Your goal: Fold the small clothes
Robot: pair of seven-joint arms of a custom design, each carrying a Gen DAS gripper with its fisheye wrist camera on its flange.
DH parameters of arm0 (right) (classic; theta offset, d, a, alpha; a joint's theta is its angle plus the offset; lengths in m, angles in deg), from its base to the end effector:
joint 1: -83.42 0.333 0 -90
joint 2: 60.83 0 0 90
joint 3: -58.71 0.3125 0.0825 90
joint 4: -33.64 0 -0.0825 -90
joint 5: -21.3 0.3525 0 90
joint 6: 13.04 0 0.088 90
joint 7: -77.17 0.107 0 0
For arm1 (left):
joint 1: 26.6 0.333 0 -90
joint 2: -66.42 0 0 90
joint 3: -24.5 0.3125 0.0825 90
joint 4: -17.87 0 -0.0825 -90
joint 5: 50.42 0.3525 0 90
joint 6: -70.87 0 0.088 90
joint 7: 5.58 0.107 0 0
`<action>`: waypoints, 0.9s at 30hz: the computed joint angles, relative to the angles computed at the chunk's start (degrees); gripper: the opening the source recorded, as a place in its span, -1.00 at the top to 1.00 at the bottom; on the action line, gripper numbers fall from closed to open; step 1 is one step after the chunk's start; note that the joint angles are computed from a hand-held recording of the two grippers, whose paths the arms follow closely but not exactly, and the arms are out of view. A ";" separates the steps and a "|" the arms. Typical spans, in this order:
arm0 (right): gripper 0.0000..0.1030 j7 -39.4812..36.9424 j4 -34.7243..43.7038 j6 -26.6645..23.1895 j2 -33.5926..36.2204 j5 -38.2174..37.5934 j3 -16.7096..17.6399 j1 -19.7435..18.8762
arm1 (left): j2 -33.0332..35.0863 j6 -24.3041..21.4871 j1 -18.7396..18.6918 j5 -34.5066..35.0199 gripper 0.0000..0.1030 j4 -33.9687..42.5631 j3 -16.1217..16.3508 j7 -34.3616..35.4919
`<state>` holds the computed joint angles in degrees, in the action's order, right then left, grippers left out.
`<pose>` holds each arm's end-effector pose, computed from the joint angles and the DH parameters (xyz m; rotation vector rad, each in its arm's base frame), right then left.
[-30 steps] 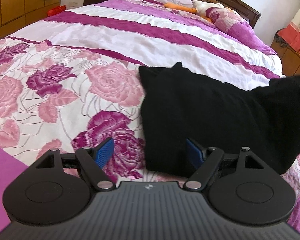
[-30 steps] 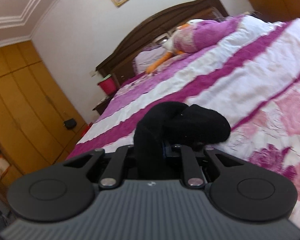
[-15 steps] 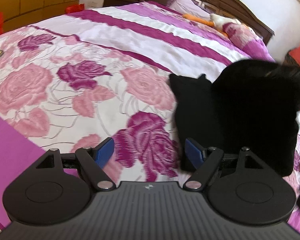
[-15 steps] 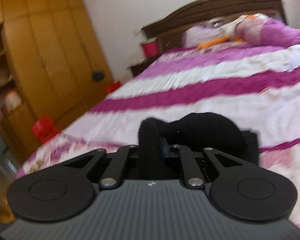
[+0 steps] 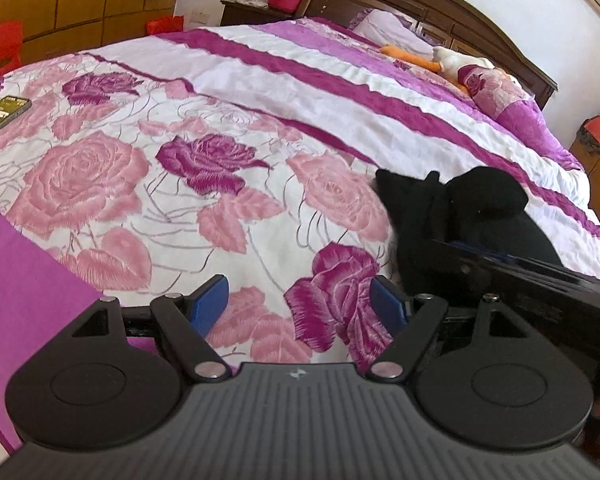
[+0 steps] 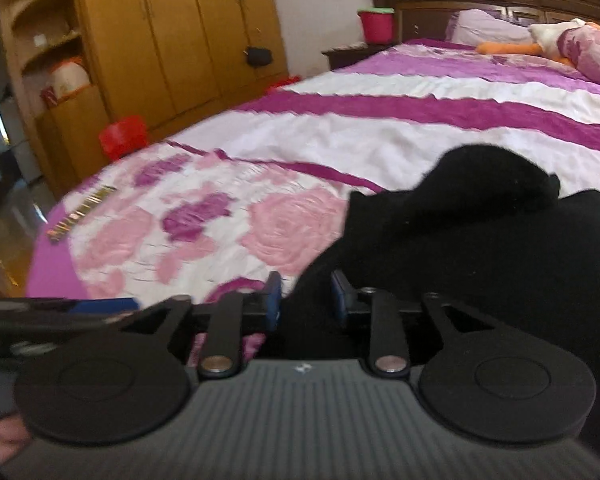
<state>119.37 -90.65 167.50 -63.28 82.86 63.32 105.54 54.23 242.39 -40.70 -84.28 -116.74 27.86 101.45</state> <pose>0.5035 0.1666 0.5131 -1.6937 1.3518 -0.5188 0.4877 -0.0504 0.5221 -1.8596 1.7392 -1.0889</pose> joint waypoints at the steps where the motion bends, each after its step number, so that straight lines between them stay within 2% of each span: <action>1: 0.31 -3.45 0.11 -0.48 -0.94 3.69 -0.35 0.51 | -0.01 -0.03 -0.29 -0.32 -0.58 0.27 0.16 0.50; 4: 0.26 -8.71 -1.23 -0.04 -4.21 9.73 -1.26 1.87 | -0.22 -0.32 -1.92 -2.41 -0.58 1.31 0.86 3.59; 5: 0.25 -6.30 -2.32 0.42 -5.26 8.19 -1.03 1.49 | -0.19 -0.38 -2.20 -2.76 -0.58 1.79 0.75 4.33; 8: 0.23 7.07 -6.31 0.88 -8.58 -0.82 0.38 -1.71 | 0.52 -0.80 -3.80 -5.25 -0.58 4.05 0.96 8.19; 10: 0.23 16.27 -9.02 1.49 -10.75 -6.48 2.62 -5.74 | 1.88 -2.00 -4.61 -7.69 -0.58 6.64 0.78 11.99; 13: 0.22 26.24 -11.98 3.87 -12.83 -11.68 5.93 -11.38 | 5.04 -2.91 -4.52 -10.32 -0.58 11.01 -1.08 16.38; 15: 0.20 29.59 -13.39 6.35 -13.47 -12.73 6.45 -13.10 | 7.96 -3.18 -4.60 -13.35 -0.58 14.62 -2.42 20.33; 17: 0.00 33.72 -14.64 7.42 -14.01 -14.47 9.60 -18.09 | 11.17 -3.20 -4.14 -14.85 -0.58 18.23 -4.16 23.13; 19: -0.01 37.00 -15.62 8.00 -14.04 -15.31 11.08 -21.11 | 14.64 -2.30 -3.44 -13.93 -0.58 21.57 -6.16 24.47; 21: -0.01 37.91 -16.42 8.73 -13.62 -15.53 7.66 -18.46 | 18.39 -3.10 -2.91 -7.93 -0.58 25.21 -7.17 21.09; 23: -0.01 39.34 -17.07 9.50 -13.03 -15.93 5.53 -16.84 | 22.57 -8.32 -2.64 0.27 -0.58 30.54 -6.85 15.66; 24: -0.01 41.21 -17.38 10.11 -12.46 -16.84 4.81 -16.39 | 24.57 -9.44 -2.56 2.73 -0.58 32.86 -7.02 14.02; 25: -0.01 41.11 -17.74 10.42 -12.38 -16.23 2.09 -13.94 | 26.21 -9.00 -2.29 3.93 -0.53 34.42 -7.57 13.48; 26: -0.01 41.66 -18.02 11.07 -12.03 -16.83 -2.44 -9.48 | 27.08 -7.44 -1.73 3.97 -0.43 34.92 -8.49 13.64; 27: -0.01 42.52 -18.28 11.62 -11.78 -17.73 -7.45 -4.59 | 27.71 -4.86 -0.95 3.17 -0.06 34.98 -9.71 13.99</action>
